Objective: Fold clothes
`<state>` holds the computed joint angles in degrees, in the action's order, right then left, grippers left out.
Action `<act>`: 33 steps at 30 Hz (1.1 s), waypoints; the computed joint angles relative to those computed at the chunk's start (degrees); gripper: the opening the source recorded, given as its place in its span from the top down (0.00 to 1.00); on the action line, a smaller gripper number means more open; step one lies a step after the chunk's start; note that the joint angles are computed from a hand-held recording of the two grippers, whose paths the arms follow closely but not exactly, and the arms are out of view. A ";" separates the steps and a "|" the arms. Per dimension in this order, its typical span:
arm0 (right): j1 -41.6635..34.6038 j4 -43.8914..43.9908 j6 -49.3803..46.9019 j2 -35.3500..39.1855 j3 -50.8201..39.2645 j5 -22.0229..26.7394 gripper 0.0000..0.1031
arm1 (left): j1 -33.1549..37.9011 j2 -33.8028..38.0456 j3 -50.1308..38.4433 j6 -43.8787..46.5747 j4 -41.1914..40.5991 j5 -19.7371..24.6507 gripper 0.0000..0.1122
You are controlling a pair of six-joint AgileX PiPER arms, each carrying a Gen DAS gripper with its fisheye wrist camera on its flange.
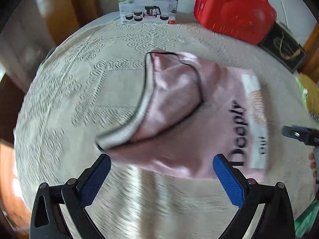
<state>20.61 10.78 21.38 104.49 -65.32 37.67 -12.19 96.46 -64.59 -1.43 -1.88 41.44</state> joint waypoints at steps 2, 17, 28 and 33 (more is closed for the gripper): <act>2.47 0.73 6.52 -1.88 4.15 -3.30 0.00 | 3.00 2.84 -2.39 8.44 -3.85 0.97 0.09; 16.06 -17.95 41.80 2.29 -2.62 -3.33 0.00 | 5.73 16.61 -10.05 25.50 -13.75 -0.22 0.08; 11.44 -24.05 43.32 10.38 -11.02 -3.93 0.16 | 2.64 15.93 -8.46 22.17 -12.33 -3.42 0.25; 10.29 -25.53 41.72 17.32 -18.86 -1.93 0.24 | 3.30 15.79 -9.56 23.94 -15.06 -1.79 0.39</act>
